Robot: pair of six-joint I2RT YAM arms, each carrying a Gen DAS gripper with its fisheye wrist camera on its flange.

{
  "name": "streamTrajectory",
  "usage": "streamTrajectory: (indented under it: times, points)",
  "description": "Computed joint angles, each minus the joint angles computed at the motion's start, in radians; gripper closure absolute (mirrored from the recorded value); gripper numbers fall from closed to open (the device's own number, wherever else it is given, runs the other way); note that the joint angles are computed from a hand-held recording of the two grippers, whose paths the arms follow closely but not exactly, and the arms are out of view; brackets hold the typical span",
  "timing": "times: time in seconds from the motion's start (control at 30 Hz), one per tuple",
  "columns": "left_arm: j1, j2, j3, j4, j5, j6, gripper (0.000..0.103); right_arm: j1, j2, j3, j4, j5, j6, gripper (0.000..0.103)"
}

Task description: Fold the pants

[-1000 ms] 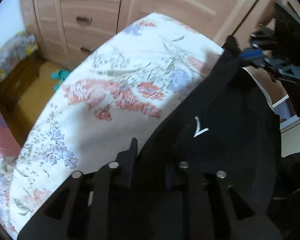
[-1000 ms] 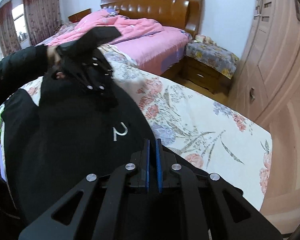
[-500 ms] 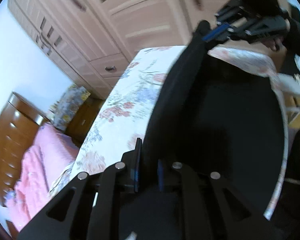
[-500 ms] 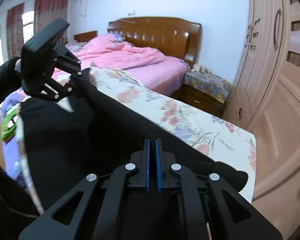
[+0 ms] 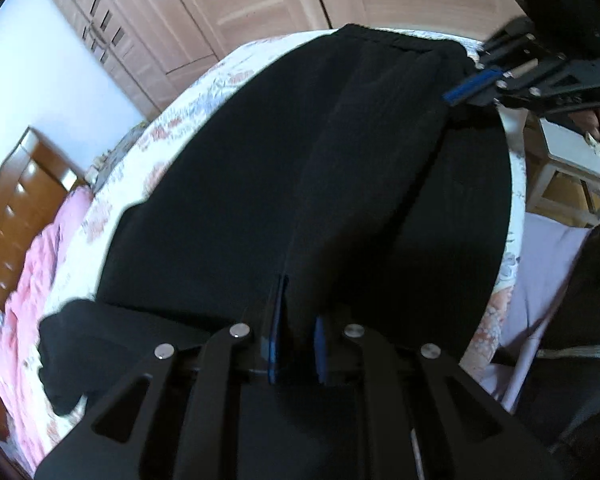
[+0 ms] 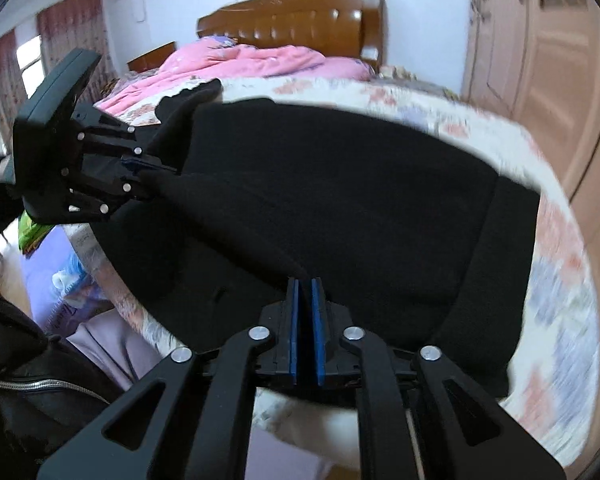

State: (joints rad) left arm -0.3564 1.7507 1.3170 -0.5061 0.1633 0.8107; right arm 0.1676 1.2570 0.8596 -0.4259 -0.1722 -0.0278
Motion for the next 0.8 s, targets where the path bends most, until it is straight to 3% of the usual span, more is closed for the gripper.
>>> streamTrajectory:
  times: [0.1, 0.17, 0.2, 0.23, 0.4, 0.5, 0.6, 0.77, 0.8]
  points:
    - [0.02, 0.003, 0.003, 0.015, 0.043, -0.069, 0.086, -0.045, -0.078, -0.055, -0.01, -0.078, 0.095, 0.078]
    - [0.038, 0.006, 0.008, 0.024, 0.08, -0.106, 0.075, -0.085, -0.142, -0.082, -0.027, -0.112, 0.155, 0.047]
    - [0.04, -0.008, -0.009, 0.036, 0.089, -0.124, 0.071, -0.109, -0.19, -0.108, -0.022, -0.125, 0.189, 0.023]
    - [0.046, -0.009, -0.019, 0.059, 0.1, -0.146, 0.065, -0.132, -0.242, -0.142, -0.007, -0.146, 0.22, 0.021]
    - [0.045, -0.031, -0.063, 0.139, 0.115, -0.225, 0.065, -0.188, -0.242, -0.154, 0.017, -0.276, 0.325, 0.022]
    - [0.041, -0.041, -0.046, 0.118, 0.14, -0.252, 0.083, -0.185, -0.155, -0.121, 0.041, -0.324, 0.403, 0.025]
    - [0.043, -0.063, -0.042, 0.126, 0.16, -0.268, 0.088, -0.184, -0.086, -0.087, 0.03, -0.293, 0.453, 0.026]
    - [0.049, -0.114, -0.062, 0.136, 0.182, -0.278, 0.09, -0.216, -0.024, -0.072, 0.108, -0.301, 0.572, 0.036]
    - [0.047, -0.121, -0.069, 0.142, 0.177, -0.278, 0.09, -0.214, -0.018, -0.071, 0.119, -0.281, 0.589, 0.048]
